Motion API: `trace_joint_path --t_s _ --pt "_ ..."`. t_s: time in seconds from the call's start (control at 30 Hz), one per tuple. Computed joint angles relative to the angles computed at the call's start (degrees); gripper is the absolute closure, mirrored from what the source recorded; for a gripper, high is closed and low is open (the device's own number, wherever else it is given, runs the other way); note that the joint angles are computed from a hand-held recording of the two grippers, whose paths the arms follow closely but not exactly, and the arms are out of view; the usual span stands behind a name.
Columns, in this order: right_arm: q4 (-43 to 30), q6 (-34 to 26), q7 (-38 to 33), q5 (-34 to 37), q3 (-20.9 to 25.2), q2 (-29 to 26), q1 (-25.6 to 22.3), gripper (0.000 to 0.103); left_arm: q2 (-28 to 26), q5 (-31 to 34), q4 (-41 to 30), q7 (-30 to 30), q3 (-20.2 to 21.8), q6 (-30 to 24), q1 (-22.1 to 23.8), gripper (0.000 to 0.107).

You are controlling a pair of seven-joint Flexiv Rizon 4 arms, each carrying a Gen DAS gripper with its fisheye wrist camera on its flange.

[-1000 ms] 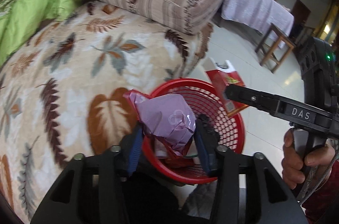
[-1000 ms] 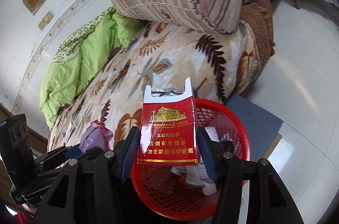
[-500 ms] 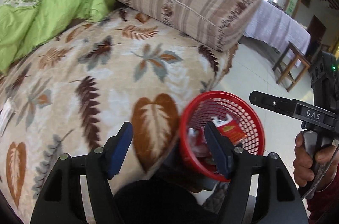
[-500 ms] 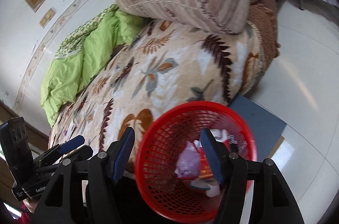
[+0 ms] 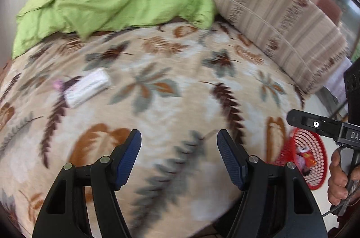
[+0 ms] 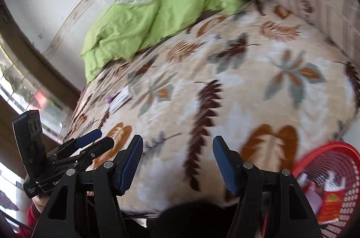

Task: Collect trash
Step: 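Move both tools back over the white box and pink item on the bed, then grasp the white medicine box with the left tool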

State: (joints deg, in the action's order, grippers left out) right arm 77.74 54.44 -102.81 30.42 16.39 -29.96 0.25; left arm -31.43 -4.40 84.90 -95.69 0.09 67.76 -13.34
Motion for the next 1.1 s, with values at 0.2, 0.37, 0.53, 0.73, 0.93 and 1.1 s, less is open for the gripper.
trace_joint_path --t_s 0.2,0.37,0.53,0.73,0.93,1.1 --pt "-6.39 -0.57 2.13 -3.24 0.68 -5.8 5.41 0.035 -3.44 1.53 -4.91 1.48 3.13 -2.45 3.93 0.036" --pt "-10.1 -3.46 2.83 -4.99 1.58 -8.85 6.95 0.035 -11.13 -1.0 -15.14 4.29 1.76 -6.24 8.63 0.036" --pt "-11.79 -5.36 4.11 -6.79 0.81 -10.48 7.38 0.035 -21.33 -4.28 -30.79 4.22 1.36 -15.07 10.96 0.033" --pt "-12.91 -6.62 5.73 -7.43 0.39 -11.64 6.84 0.035 -29.66 -5.48 -44.87 6.47 -0.44 -26.13 12.49 0.033" --pt "-12.76 -7.28 5.86 -6.54 1.0 -11.91 5.88 0.035 -22.86 -10.07 -30.53 15.71 -6.04 -21.82 13.98 0.033" --pt "-12.29 -7.2 5.57 -6.03 1.2 -11.77 5.74 0.035 -23.14 -6.15 -31.73 9.91 0.95 -21.61 9.06 0.035"
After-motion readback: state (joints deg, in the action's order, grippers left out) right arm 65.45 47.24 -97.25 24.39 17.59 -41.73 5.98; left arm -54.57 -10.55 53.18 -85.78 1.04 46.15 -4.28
